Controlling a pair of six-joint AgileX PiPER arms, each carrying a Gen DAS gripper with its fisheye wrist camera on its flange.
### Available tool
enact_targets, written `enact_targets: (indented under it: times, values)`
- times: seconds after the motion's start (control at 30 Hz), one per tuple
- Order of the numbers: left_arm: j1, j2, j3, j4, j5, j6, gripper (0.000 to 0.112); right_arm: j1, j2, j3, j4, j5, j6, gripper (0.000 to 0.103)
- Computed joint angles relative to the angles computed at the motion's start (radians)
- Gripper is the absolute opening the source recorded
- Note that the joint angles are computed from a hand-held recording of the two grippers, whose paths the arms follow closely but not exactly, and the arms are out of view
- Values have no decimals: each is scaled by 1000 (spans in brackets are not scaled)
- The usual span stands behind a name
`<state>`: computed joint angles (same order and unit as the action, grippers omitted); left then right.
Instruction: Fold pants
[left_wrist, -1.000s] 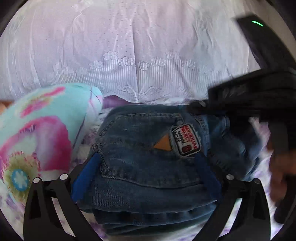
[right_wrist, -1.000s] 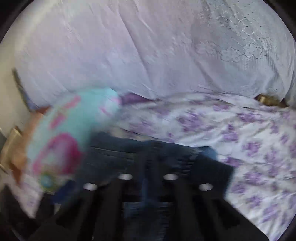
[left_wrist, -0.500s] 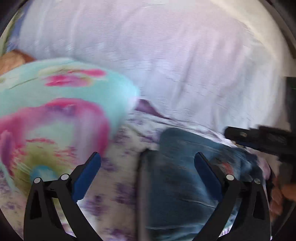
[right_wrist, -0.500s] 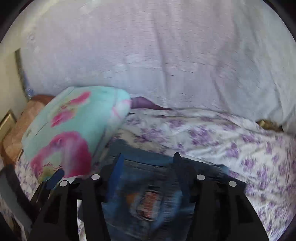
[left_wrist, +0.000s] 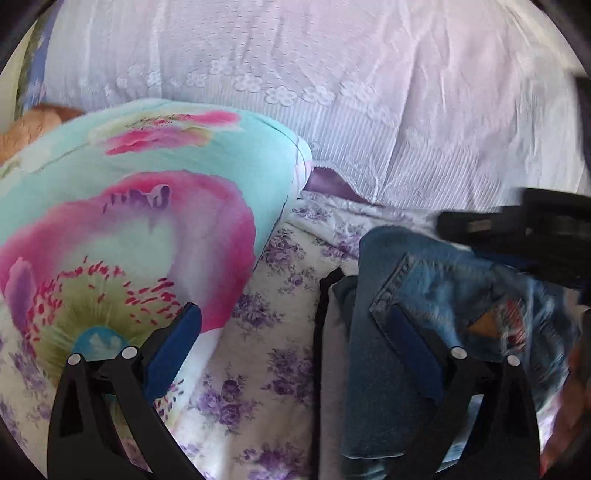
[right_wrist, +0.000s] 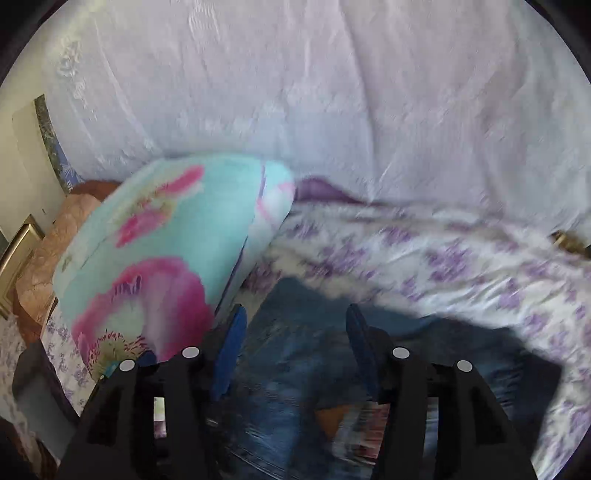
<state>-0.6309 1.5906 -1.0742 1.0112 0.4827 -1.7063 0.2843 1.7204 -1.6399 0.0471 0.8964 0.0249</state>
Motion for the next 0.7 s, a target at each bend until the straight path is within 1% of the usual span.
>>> enact_targets:
  times: [0.03, 0.1, 0.17, 0.2, 0.27, 0.3, 0.33, 0.43, 0.53, 0.6, 0.63, 0.67, 0.7]
  values:
    - [-9, -13, 7, 36, -4, -41, 98, -31, -33, 2, 5, 9, -19, 58]
    - [-70, -64, 18, 144, 30, -127, 98, -91, -90, 10, -38, 38, -28, 60]
    - [-119, -81, 0, 194, 16, -133, 98, -157, -134, 34, -52, 49, -68, 61]
    - [-149, -79, -16, 189, -8, -91, 98, -188, -152, 49, -50, 48, -84, 62]
    - [-194, -38, -68, 129, -45, 20, 98, -278, -180, 80, -3, 46, -142, 63]
    - [-220, -7, -93, 123, -53, 39, 98, -308, -187, 95, 6, 41, -161, 63]
    - [-246, 23, -116, 130, -43, 34, 98, -332, -193, 113, -1, 29, -170, 63]
    - [-322, 132, -217, 91, 13, 129, 98, -383, -184, 155, -9, -23, -180, 64]
    - [-402, 266, -349, 76, 155, 229, 98, -435, -155, 189, 65, -80, -222, 68]
    - [-442, 346, -423, 113, 278, 226, 98, -433, -147, 229, 54, -130, -235, 75]
    - [-453, 352, -421, 144, 295, 193, 98, -423, -150, 252, 14, -154, -218, 77]
    - [-457, 329, -394, 167, 271, 147, 98, -420, -147, 279, -16, -185, -209, 81]
    - [-458, 272, -331, 204, 208, 66, 98, -428, -145, 295, -5, -203, -221, 82]
